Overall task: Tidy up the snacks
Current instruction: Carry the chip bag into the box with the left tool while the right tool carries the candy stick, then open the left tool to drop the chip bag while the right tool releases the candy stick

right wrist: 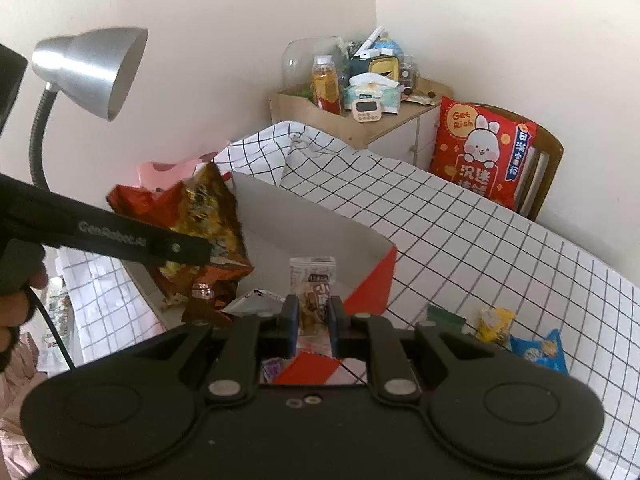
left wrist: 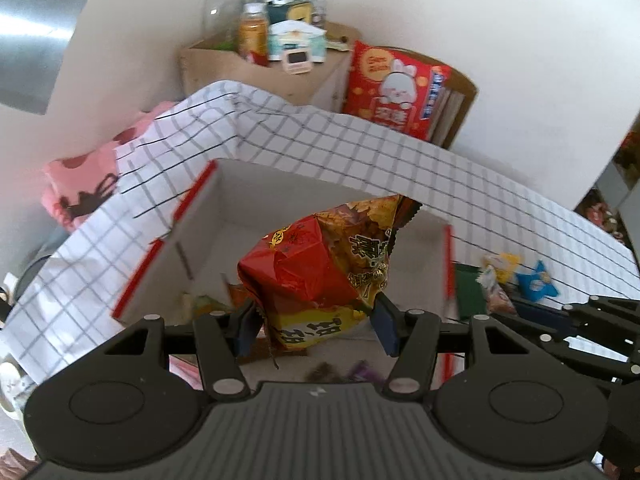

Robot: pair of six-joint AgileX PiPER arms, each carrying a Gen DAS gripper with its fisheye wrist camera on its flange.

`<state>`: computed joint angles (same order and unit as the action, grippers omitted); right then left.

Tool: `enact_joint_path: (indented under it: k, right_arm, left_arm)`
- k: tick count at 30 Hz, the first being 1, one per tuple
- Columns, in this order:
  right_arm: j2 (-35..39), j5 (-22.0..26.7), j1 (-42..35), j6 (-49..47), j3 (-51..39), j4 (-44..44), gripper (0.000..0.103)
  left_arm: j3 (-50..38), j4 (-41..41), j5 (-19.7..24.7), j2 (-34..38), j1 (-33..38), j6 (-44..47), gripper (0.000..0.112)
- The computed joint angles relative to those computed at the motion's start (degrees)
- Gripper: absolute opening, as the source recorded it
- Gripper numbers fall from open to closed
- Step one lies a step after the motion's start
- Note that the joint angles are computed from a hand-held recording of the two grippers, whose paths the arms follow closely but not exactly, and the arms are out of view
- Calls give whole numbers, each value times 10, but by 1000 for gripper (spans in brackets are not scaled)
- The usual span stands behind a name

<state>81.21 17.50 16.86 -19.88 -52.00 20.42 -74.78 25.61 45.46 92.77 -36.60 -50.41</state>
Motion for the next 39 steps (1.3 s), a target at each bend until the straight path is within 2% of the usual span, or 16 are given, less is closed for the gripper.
enact_joint_path:
  k: [11,17,24,32,39]
  right_arm:
    - [140,6,48,177,-109,-172,13]
    - [201,22,55,210,-162,-210,14]
    - [260,46,58,214,-215,-213,14]
    - [291,60,69,237,-236,-255,15]
    - [294,67,72,246,-241,-270,24]
  left_arm:
    - [-25,-17,5,63,91,37,57]
    - [-73,-39,23,122,120,74,57]
    - [-122,-48,48,173,131,97,58]
    - [-159,-58,70,209,135,116,59]
    - [-167,-51,81,217,132,106,62]
